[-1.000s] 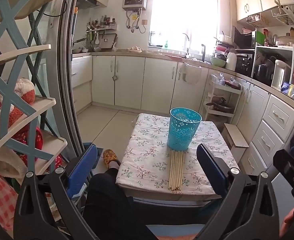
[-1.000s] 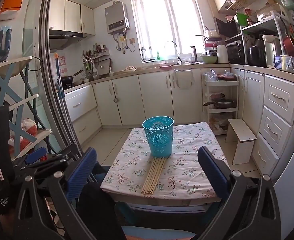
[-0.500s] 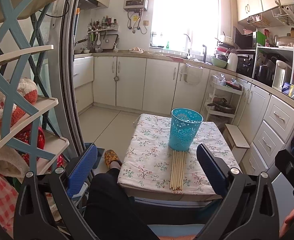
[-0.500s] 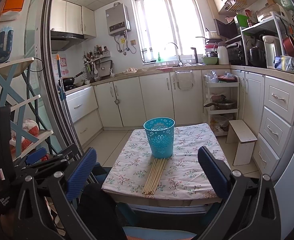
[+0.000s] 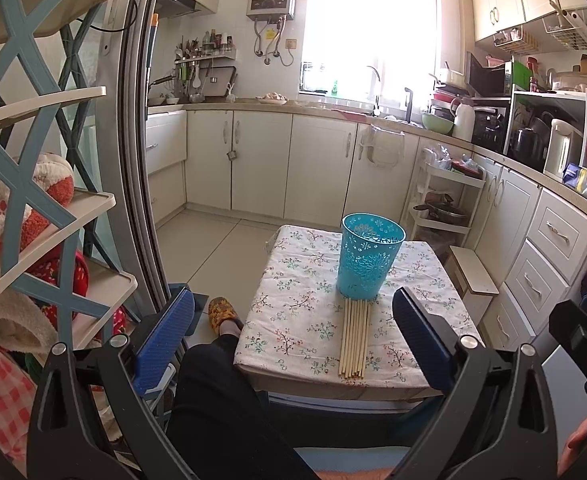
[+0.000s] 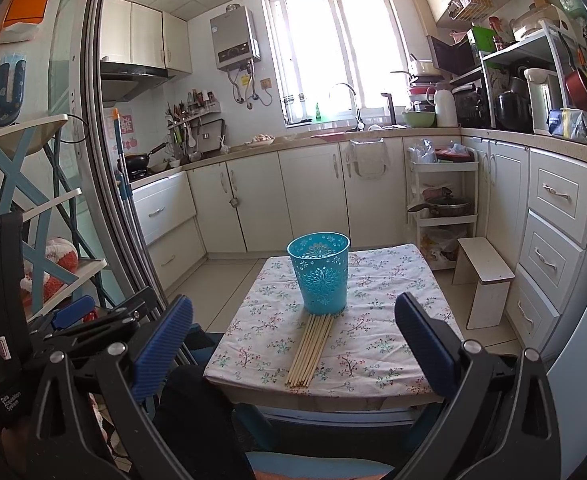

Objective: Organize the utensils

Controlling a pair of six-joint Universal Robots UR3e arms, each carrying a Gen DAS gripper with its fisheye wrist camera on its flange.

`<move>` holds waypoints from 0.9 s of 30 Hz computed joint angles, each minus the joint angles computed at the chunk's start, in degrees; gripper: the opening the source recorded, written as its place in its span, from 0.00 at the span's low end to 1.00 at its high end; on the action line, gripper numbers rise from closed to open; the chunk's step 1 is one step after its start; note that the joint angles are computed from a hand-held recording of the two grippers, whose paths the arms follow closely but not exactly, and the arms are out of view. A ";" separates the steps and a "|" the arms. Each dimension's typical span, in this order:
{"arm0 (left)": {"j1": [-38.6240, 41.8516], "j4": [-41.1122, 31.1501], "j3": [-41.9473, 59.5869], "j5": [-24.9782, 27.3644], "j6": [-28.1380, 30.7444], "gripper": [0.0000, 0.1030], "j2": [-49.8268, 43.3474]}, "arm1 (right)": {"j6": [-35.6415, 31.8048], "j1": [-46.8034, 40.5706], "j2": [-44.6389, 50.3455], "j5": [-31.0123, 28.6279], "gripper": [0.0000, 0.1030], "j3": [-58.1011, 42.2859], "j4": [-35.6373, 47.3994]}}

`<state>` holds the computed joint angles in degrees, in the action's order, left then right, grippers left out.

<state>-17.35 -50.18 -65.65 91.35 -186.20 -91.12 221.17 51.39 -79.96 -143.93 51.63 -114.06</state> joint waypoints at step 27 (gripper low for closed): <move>1.35 -3.53 3.87 -2.95 -0.20 0.93 -7.00 | 1.06 -14.89 -7.90 18.35 0.95 11.53 0.35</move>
<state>-16.00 -53.71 -61.79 88.39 -186.40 -98.11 222.24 36.50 -87.86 -125.58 63.16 -113.70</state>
